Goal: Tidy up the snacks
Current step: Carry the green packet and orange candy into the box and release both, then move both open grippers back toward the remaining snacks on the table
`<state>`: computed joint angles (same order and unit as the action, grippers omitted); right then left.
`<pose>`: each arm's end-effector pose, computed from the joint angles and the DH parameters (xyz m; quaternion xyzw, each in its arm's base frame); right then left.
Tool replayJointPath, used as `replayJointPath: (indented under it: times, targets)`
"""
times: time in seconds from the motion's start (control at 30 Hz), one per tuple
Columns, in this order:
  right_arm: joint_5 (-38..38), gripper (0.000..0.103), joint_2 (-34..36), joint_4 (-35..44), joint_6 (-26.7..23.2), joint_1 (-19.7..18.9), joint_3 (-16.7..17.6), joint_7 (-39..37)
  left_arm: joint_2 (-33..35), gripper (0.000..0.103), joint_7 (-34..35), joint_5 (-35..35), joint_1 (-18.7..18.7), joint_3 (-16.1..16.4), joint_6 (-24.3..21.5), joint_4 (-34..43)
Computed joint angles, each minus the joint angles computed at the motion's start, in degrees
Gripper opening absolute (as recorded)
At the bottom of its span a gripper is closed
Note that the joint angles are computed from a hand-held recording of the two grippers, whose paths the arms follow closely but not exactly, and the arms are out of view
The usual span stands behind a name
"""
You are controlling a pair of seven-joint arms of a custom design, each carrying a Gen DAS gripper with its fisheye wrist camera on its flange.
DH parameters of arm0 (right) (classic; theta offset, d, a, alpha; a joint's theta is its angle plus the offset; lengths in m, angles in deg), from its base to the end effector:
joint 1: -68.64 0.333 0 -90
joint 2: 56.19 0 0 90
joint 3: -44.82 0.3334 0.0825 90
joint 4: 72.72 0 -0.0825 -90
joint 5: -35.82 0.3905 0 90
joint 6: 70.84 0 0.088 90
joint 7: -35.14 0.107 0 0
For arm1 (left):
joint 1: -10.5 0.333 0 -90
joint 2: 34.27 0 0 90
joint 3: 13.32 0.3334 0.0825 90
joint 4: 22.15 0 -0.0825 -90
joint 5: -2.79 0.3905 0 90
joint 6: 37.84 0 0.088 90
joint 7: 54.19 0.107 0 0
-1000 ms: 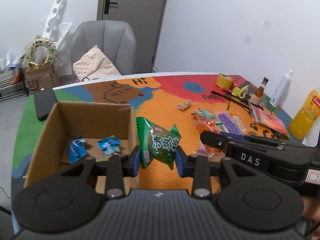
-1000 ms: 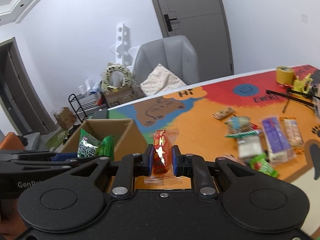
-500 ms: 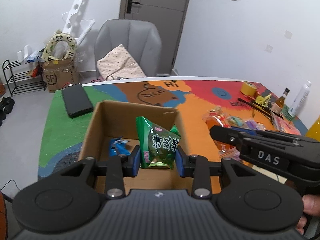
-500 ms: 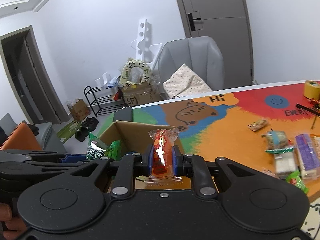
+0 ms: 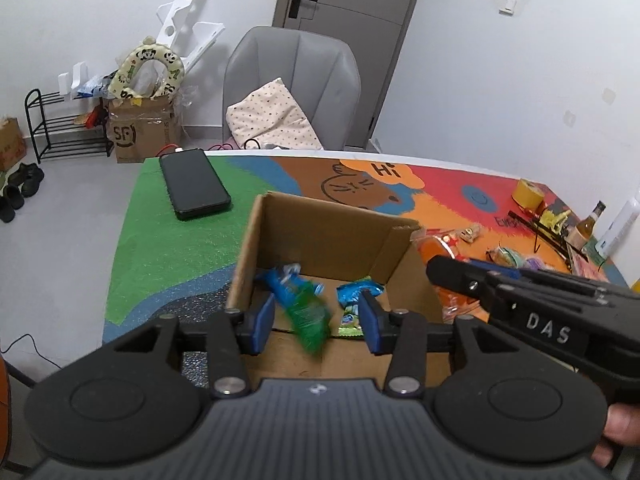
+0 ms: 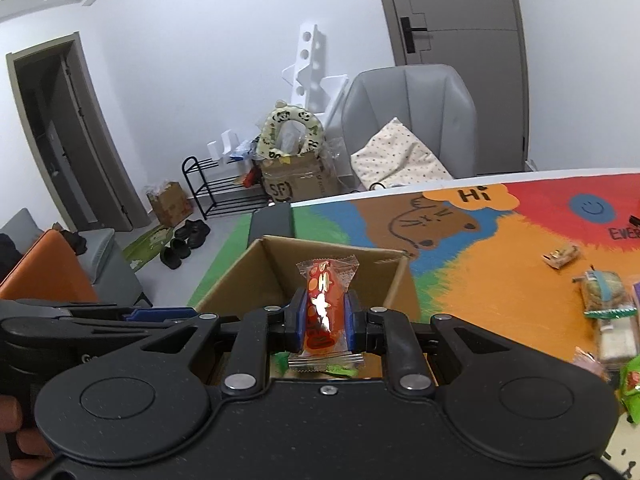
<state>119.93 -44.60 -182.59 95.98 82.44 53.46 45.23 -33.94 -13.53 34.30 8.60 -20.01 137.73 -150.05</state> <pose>0.6102 0.1801 0.4496 -0.7329 0.4716 -0.1554 0.4650 0.5607 -0.1266 0.4721 -0.7016 0.5849 -0.3362 0.2294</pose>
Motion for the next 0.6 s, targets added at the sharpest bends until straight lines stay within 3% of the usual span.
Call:
replayJointPath:
  times: [0.07,0.2,0.43,0.6]
  targets:
    - [1.3,0.021,0.0,0.3,-1.3,-0.3,0.1,-0.9,-0.5,0.052,-3.8,4.2,0.4,0.3,0.0,-0.1]
    - [5.4,0.041,-0.8,0.2,0.1,0.3,0.0,-6.1,-1.5,0.065,-8.3,8.0,1.4,-0.1,0.2,-0.7]
    - [4.6,0.054,-2.9,-2.6,1.0,0.7,-1.9,-4.4,-1.8,0.084,-13.3,14.5,2.1,-1.4,-1.9,-0.1]
    - [3.9,0.062,-4.6,-5.5,1.4,-0.1,-2.8,-2.7,-1.2,0.089,-13.5,14.8,1.2,-1.6,-2.4,0.3]
